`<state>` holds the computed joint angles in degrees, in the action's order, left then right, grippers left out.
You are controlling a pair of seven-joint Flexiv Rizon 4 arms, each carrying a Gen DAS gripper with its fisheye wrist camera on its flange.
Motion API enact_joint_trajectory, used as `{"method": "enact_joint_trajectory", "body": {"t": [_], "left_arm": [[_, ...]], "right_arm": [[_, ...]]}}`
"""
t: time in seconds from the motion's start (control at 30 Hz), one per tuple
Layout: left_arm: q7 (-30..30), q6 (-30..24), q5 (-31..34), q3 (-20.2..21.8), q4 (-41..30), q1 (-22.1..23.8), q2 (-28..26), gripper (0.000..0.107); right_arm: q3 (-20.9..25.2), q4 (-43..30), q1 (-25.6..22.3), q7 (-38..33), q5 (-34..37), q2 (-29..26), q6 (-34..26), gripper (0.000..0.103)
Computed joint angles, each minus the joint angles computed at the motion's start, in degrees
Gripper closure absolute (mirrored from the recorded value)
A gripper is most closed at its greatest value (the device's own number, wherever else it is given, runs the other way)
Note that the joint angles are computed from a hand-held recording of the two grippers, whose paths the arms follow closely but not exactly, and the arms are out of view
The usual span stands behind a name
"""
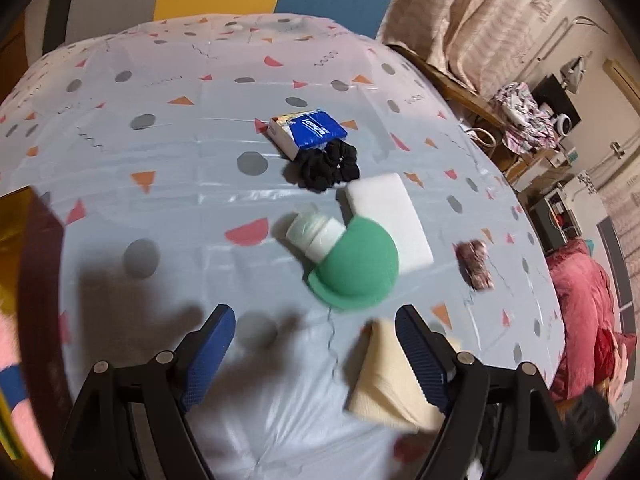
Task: Organize rigid objects
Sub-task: 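Grasp the green dome with white bottle with the left gripper while the right gripper lifts the cloth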
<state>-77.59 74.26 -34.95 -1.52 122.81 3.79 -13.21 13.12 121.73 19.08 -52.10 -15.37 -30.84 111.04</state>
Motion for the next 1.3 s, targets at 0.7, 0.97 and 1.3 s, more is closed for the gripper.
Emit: {"method": "enact_joint_trajectory", "body": {"t": [0.7, 0.97, 1.3], "left_arm": [[-13.19, -4.95, 8.05, 0.53, -12.70, 0.74, -11.56, 0.018], [-3.15, 0.19, -0.79, -7.26, -9.01, 5.34, -10.82, 0.046], [6.67, 3.70, -15.23, -8.92, -2.00, 4.96, -5.90, 0.047]], "right_arm": [[-15.30, -1.30, 21.00, -14.36, 10.97, -0.58, -1.79, 0.084], [-3.16, -3.20, 8.66, -11.84, 5.82, -3.55, 1.37, 0.094], [4.21, -3.62, -0.69, -7.29, -1.88, -5.77, 2.73, 0.067]]}}
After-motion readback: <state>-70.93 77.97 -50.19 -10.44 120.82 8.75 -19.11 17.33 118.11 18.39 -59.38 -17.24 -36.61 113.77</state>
